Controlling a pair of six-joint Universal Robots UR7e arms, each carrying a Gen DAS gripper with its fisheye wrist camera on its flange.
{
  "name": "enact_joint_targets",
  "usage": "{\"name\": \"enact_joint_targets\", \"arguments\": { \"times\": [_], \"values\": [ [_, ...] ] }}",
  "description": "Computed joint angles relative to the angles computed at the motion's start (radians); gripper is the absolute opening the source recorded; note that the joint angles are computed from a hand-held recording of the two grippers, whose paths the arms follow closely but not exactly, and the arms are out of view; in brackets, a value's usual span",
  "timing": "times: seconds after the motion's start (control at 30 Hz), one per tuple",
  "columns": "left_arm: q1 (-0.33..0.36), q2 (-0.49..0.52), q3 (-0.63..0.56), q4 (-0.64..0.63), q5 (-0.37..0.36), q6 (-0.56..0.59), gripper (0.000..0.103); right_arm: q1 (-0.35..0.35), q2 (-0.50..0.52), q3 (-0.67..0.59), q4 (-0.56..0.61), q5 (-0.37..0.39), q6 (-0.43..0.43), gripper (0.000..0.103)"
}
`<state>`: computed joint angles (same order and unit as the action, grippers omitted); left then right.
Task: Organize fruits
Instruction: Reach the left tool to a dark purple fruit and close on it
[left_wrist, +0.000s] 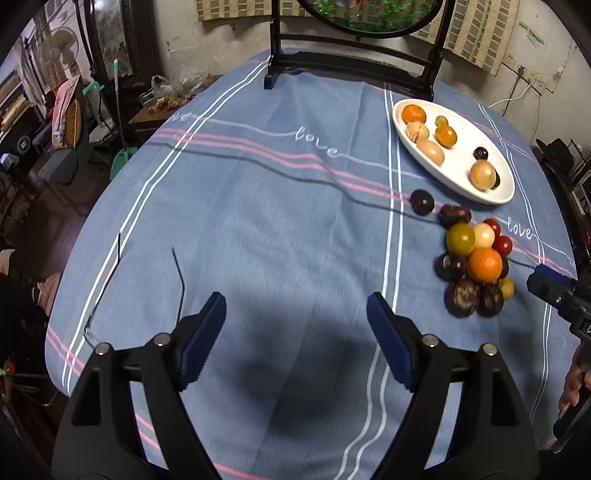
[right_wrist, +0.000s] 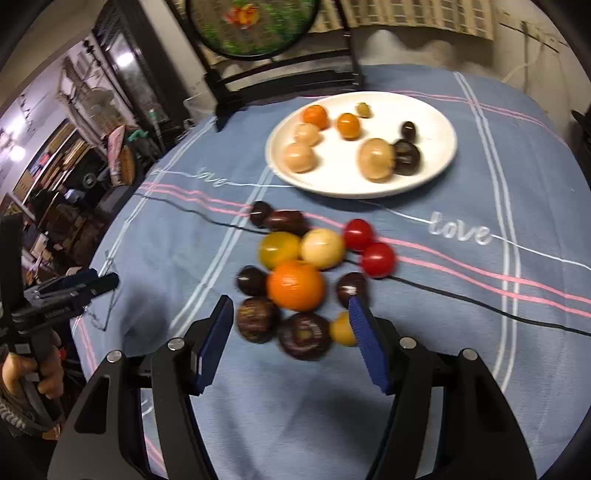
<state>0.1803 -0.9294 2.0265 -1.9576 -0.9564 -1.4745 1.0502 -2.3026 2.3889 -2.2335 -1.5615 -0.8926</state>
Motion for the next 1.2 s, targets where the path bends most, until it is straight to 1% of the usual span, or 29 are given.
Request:
{"name": "enact_joint_targets", "arguments": {
  "times": [0.13,0.27,0.33,0.4,0.47,0.57,0.67,0.73,0.87,0.97,1.03,1.1,1.17,1.2],
  "values": [
    [0.001,0.012,-0.002,-0.026,-0.018,0.027,0.081,-0.001,-0.037,0.014,0.025,-0.005,-0.022,0.065],
    [0.020,0.036,-0.019,-0.080,-0.007,0.103,0.081,-0.046,-0.078,0.014,0.023,0.017,-0.023,0.065],
    [0.036,0.051,-0.031,-0.122,-0.001,0.154,0.081,-0.082,-0.102,0.010,0.013,0.043,-0.018,0.065],
    [0.055,0.069,-0.038,-0.179,-0.004,0.209,0.081,-0.133,-0.135,0.008,0.014,0.077,-0.024,0.065],
    [0.076,0.092,-0.048,-0.224,-0.012,0.256,0.081,-0.171,-0.156,0.010,0.006,0.088,-0.025,0.065],
    [0.116,0.132,-0.072,-0.291,-0.032,0.338,0.081,-0.277,-0.210,0.011,0.015,0.136,-0.034,0.065],
    [0.155,0.182,-0.111,-0.343,-0.032,0.427,0.081,-0.379,-0.249,0.008,0.022,0.191,-0.027,0.065],
    [0.175,0.209,-0.134,-0.371,-0.034,0.470,0.081,-0.418,-0.267,0.009,0.028,0.201,-0.024,0.065],
    [0.225,0.278,-0.201,-0.409,-0.005,0.559,0.081,-0.457,-0.292,0.019,0.017,0.187,-0.020,0.065],
    [0.262,0.310,-0.233,-0.449,-0.017,0.609,0.080,-0.458,-0.296,0.025,-0.003,0.158,-0.008,0.065],
    [0.277,0.324,-0.251,-0.457,-0.022,0.637,0.080,-0.462,-0.297,0.029,-0.015,0.141,0.006,0.065],
    [0.287,0.334,-0.261,-0.475,-0.028,0.667,0.080,-0.482,-0.306,0.030,-0.012,0.141,0.012,0.065],
    [0.292,0.346,-0.273,-0.493,-0.032,0.693,0.080,-0.485,-0.307,0.032,-0.017,0.134,0.017,0.065],
    [0.295,0.353,-0.281,-0.497,-0.031,0.707,0.078,-0.477,-0.304,0.034,-0.024,0.121,0.021,0.065]
  ]
}}
